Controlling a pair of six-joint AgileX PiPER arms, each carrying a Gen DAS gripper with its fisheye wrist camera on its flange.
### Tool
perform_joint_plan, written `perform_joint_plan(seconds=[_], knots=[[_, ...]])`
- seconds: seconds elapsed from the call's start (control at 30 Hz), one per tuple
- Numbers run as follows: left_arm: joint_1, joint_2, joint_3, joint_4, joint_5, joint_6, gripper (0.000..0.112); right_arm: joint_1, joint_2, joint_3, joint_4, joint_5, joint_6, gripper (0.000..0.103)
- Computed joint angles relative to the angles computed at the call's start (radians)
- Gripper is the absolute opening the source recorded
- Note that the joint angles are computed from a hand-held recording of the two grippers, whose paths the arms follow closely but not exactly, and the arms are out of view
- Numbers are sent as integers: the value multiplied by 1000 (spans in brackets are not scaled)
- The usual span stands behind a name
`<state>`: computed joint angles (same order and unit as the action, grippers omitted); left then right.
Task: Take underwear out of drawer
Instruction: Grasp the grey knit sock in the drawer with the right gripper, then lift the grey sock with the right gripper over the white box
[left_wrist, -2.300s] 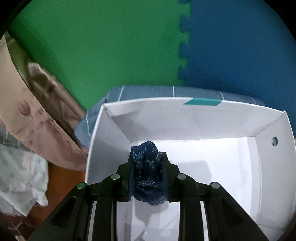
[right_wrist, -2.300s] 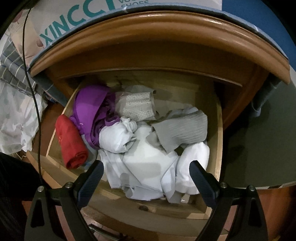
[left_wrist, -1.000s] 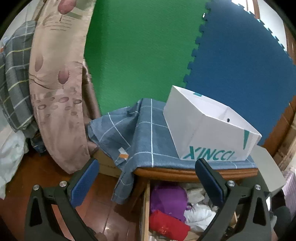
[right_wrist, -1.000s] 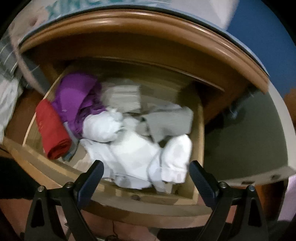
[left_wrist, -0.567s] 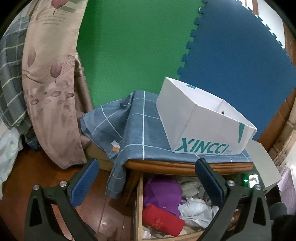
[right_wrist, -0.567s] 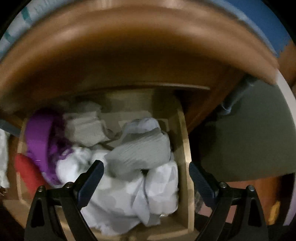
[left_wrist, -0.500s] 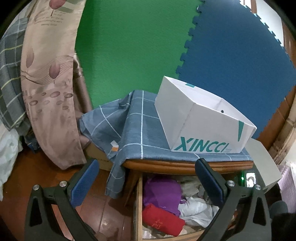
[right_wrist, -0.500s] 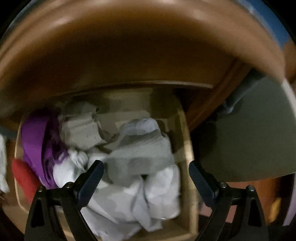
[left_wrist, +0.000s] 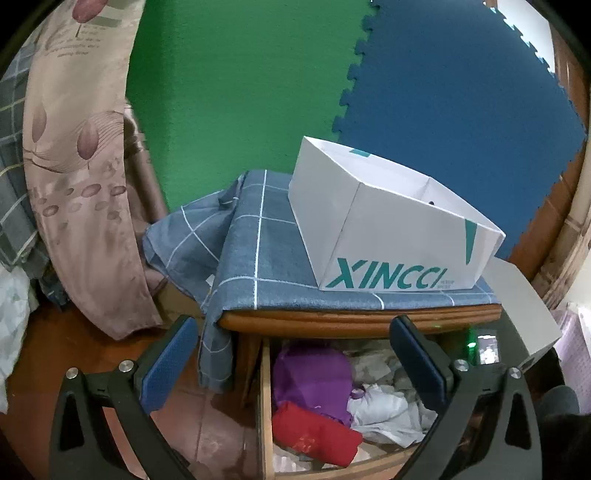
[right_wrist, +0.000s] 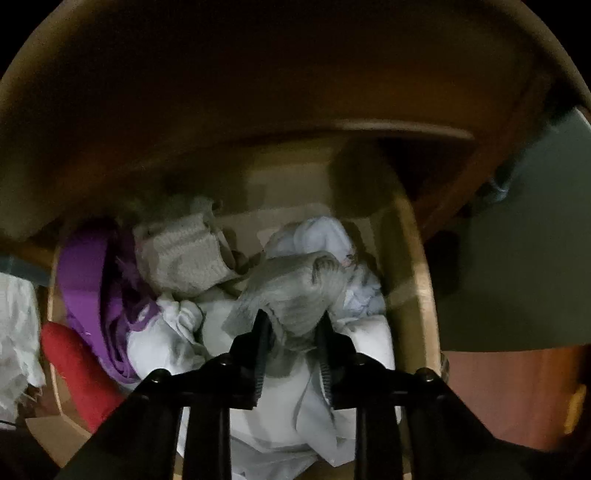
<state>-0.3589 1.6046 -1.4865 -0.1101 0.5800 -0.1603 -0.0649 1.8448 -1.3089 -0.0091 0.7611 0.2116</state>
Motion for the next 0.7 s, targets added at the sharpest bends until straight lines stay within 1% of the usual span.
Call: perform_joint_plan(seconds=[0.07,0.17,0.23,0.27,0.33,0.37,0.4,0.43,0.6,0.7], knots=[[1,0,1,7,-4,-13,103,5,-51,68,-15,-41,-29,23],[8,1,2,-2,-9,-20,102,9,-185,194,-35,-99,-59,22],[8,2,2,-6,-13,-20,102,17,-246,231,-47,-104,-82,22],[7,4,0,-1,-9,-23,102,38,-298,262,-92,-114,-72,22],[8,2,1,0,-7,-20,102,63,-349,272,-133,-103,-77,22],[6,3,1,7,-6,-24,102,86,-395,278,-163,-90,-67,22],[5,5,-1,17,-1,-29,102,117,-434,265,-186,-51,-49,22],[1,8,-4,27,1,-35,102,141,-462,256,-204,-29,-44,22],[-18,8,4,88,6,-67,102,189,-522,131,-182,76,-65,22],[-23,13,8,109,12,-81,102,192,-546,12,-143,164,-109,22]])
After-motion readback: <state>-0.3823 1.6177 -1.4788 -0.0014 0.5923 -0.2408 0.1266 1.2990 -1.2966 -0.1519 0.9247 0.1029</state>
